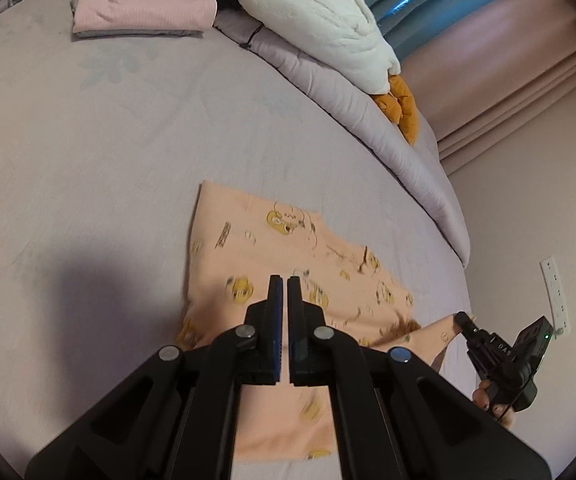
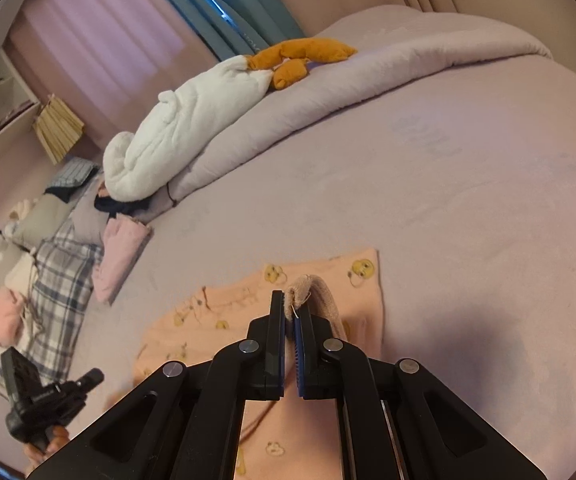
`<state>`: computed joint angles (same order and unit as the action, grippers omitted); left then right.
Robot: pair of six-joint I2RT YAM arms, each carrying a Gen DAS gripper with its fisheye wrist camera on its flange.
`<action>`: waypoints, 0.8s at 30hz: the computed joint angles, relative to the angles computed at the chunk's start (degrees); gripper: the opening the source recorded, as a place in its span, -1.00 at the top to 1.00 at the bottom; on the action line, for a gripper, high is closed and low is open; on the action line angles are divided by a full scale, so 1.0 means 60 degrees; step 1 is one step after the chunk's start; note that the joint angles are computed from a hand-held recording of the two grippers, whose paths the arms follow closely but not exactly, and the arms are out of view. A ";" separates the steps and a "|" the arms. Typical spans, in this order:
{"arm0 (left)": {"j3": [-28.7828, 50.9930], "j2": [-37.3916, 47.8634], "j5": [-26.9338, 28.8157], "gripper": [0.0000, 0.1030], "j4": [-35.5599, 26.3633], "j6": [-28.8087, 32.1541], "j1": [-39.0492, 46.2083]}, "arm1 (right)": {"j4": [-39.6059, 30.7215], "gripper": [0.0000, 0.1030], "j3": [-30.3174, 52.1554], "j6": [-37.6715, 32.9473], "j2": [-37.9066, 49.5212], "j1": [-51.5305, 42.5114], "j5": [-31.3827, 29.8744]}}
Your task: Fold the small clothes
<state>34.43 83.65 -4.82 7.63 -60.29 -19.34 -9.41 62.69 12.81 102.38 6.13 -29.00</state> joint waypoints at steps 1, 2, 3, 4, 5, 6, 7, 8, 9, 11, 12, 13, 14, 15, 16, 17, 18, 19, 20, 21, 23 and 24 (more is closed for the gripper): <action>0.0059 0.0201 0.0399 1.00 0.0137 0.0028 0.0170 | -0.0025 0.89 0.0114 0.0027 0.0120 0.0058 0.0077; 0.0077 0.0366 0.0827 1.00 0.0296 0.0090 0.0298 | -0.0026 0.89 0.0138 0.0052 0.0173 0.0098 0.0145; 0.0082 0.0450 0.1054 1.00 0.0310 0.0095 0.0333 | -0.0035 0.89 0.0095 0.0030 0.0158 0.0097 0.0177; 0.0018 0.0275 0.1053 1.00 0.0103 0.0149 0.0327 | -0.0005 0.89 0.0009 -0.0005 0.0120 0.0106 0.0229; 0.0046 0.0242 0.0827 1.00 -0.0155 0.0257 0.0198 | 0.0030 0.89 -0.0084 -0.0062 0.0068 0.0095 0.0255; 0.0096 0.0154 0.0423 1.00 -0.0635 0.0384 -0.0026 | 0.0050 0.89 -0.0169 -0.0126 0.0016 0.0095 0.0328; 0.0135 0.0065 0.0042 0.98 -0.1130 0.0498 -0.0280 | 0.0070 0.89 -0.0291 -0.0197 -0.0064 0.0093 0.0440; 0.0093 0.0008 -0.0106 0.92 -0.1334 0.0556 -0.0438 | 0.0082 0.89 -0.0414 -0.0259 -0.0146 0.0069 0.0494; 0.0027 -0.0088 -0.0141 0.78 -0.1536 0.0592 -0.0600 | 0.0040 0.89 -0.0376 -0.0294 -0.0124 0.0035 0.0491; -0.0291 -0.0319 -0.0016 0.32 -0.1545 0.0369 -0.0876 | 0.0033 0.89 -0.0491 -0.0312 -0.0218 -0.0022 0.0482; -0.0436 -0.0387 0.0032 0.12 -0.1524 0.0234 -0.0997 | 0.0038 0.89 -0.0488 -0.0342 -0.0212 -0.0036 0.0465; -0.0561 -0.0424 0.0050 0.12 -0.1494 0.0115 -0.1183 | 0.0064 0.89 -0.0557 -0.0341 -0.0268 -0.0056 0.0467; -0.0678 -0.0437 0.0035 0.10 -0.1455 0.0120 -0.1352 | 0.0071 0.89 -0.0600 -0.0352 -0.0300 -0.0075 0.0461; -0.0722 -0.0367 0.0056 0.09 -0.1450 0.0225 -0.1390 | 0.0040 0.89 -0.0573 -0.0392 -0.0285 -0.0096 0.0435; -0.0696 -0.0207 -0.0018 0.09 -0.1529 0.0252 -0.1519 | 0.0032 0.89 -0.0613 -0.0412 -0.0328 -0.0122 0.0425; -0.0688 -0.0037 -0.0014 0.10 -0.1461 0.0251 -0.1533 | 0.0032 0.89 -0.0594 -0.0400 -0.0313 -0.0119 0.0419; -0.0690 0.0161 0.0071 0.13 -0.1362 0.0159 -0.1573 | 0.0010 0.89 -0.0636 -0.0421 -0.0368 -0.0153 0.0383; -0.0746 0.0324 0.0255 0.13 -0.1106 0.0091 -0.1571 | 0.0020 0.89 -0.0730 -0.0465 -0.0445 -0.0210 0.0330; -0.0812 0.0507 0.0479 0.13 -0.0701 0.0105 -0.1523 | 0.0023 0.89 -0.0755 -0.0483 -0.0485 -0.0226 0.0324; -0.0842 0.0708 0.0658 0.17 -0.0354 0.0156 -0.1482 | 0.0002 0.89 -0.0733 -0.0469 -0.0504 -0.0203 0.0356; -0.0676 0.1183 0.0996 0.58 -0.0184 0.0170 -0.1430 | -0.0030 0.89 -0.0766 -0.0450 -0.0574 -0.0209 0.0388; -0.0566 0.1367 0.1040 0.95 -0.0185 0.0209 -0.1435 | -0.0047 0.89 -0.0762 -0.0412 -0.0591 -0.0210 0.0363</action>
